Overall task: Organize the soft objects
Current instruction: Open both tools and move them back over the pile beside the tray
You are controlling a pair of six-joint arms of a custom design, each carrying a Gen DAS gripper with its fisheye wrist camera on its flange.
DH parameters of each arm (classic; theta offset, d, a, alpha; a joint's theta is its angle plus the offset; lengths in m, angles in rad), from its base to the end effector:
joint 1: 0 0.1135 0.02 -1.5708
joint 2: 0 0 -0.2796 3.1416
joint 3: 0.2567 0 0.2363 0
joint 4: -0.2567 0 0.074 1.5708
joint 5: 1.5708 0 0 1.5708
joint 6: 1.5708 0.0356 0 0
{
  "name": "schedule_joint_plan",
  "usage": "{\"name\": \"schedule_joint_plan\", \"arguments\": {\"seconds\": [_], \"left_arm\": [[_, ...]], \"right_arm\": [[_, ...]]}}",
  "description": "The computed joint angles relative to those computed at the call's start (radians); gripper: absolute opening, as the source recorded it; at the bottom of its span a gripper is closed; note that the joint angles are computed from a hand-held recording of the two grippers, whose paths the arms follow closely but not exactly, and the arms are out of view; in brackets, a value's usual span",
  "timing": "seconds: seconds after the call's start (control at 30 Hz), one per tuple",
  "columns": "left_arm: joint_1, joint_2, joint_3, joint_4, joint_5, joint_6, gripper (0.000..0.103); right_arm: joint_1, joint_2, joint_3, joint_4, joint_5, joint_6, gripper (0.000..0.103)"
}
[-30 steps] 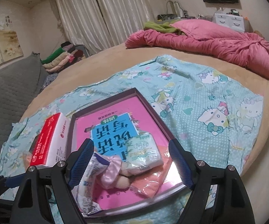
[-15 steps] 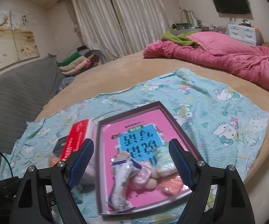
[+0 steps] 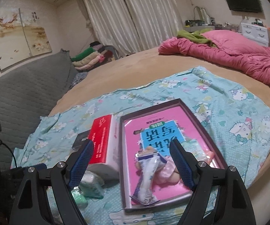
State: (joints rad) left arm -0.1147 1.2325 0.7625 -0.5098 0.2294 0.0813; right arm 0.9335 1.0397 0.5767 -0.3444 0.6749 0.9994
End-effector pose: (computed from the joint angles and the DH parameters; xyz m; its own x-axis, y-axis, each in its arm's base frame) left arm 0.2163 -0.0331 0.2370 -0.8029 0.1721 -0.5707 0.3035 0.9420 -0.1430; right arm 0.1250 0.1315 0.2326 -0.5441 0.3688 -0.7536 0.1613 0.9274 0.3374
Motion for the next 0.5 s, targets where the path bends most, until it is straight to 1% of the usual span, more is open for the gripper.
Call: {"name": "schedule_joint_plan", "arguments": {"seconds": [0.33, 0.5], "left_arm": [[0.218, 0.035, 0.061, -0.038, 0.087, 0.068, 0.085], [0.285, 0.052, 0.08, -0.045, 0.116, 0.093, 0.085]], "right_arm": [[0.043, 0.05, 0.043, 0.003, -0.004, -0.006, 0.084], [0.06, 0.073, 0.062, 0.001, -0.003, -0.008, 0.084]]}}
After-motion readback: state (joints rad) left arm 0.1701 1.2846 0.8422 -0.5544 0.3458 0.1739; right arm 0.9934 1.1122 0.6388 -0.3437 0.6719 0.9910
